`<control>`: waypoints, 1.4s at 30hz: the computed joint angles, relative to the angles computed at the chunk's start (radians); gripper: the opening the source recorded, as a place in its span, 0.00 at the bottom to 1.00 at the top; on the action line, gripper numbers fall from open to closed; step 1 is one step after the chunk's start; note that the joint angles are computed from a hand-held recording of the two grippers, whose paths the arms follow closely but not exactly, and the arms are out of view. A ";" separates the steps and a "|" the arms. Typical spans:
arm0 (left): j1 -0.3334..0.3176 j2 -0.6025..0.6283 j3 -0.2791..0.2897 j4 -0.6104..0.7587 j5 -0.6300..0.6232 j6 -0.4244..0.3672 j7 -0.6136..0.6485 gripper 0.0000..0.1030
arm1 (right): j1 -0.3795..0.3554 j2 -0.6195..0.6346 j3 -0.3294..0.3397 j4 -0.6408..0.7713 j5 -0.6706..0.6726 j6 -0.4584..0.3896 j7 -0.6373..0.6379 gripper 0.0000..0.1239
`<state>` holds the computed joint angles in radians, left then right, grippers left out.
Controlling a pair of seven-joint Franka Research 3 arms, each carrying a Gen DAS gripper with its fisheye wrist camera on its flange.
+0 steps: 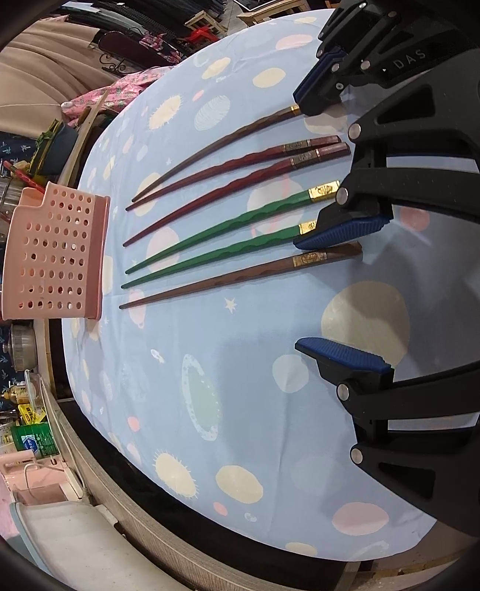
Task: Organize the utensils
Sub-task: 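Close the right tool on a brown chopstick while the left tool grasps another brown one, then lift both brown chopsticks and carry them over the pink basket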
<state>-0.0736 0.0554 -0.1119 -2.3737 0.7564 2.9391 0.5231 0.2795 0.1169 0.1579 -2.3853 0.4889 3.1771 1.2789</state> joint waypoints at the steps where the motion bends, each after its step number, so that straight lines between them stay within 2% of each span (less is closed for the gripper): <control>1: -0.001 0.001 0.001 0.001 0.006 -0.002 -0.005 0.46 | 0.000 0.000 0.000 0.000 0.000 0.000 0.000 0.06; 7: -0.006 0.000 0.005 0.006 0.078 -0.019 -0.059 0.44 | 0.004 0.000 -0.005 0.000 -0.008 0.000 0.007 0.06; 21: 0.011 -0.006 0.001 -0.004 0.032 -0.003 -0.018 0.07 | 0.009 -0.002 -0.012 -0.002 -0.011 -0.003 0.017 0.05; 26: 0.018 -0.011 -0.003 -0.014 -0.058 0.010 0.054 0.07 | 0.007 -0.011 -0.023 -0.005 -0.015 0.001 0.036 0.05; 31: 0.021 -0.027 -0.003 -0.020 -0.095 0.011 0.080 0.07 | -0.008 -0.031 -0.016 -0.008 -0.002 0.022 0.026 0.05; 35: 0.031 -0.054 -0.002 -0.024 -0.094 0.023 0.074 0.07 | -0.055 -0.047 0.036 0.013 0.108 0.028 -0.067 0.05; 37: 0.039 -0.070 -0.002 -0.026 -0.098 0.030 0.072 0.07 | -0.076 -0.056 0.063 0.035 0.216 0.026 -0.158 0.05; 42: 0.058 -0.107 -0.004 -0.022 -0.172 0.049 0.126 0.07 | -0.068 -0.075 0.062 0.101 0.434 0.032 -0.351 0.05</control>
<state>-0.0159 -0.0513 -0.1158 -2.3953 0.5840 2.9882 0.6495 0.2118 0.0420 0.2204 -2.2846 0.9228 3.2092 0.9282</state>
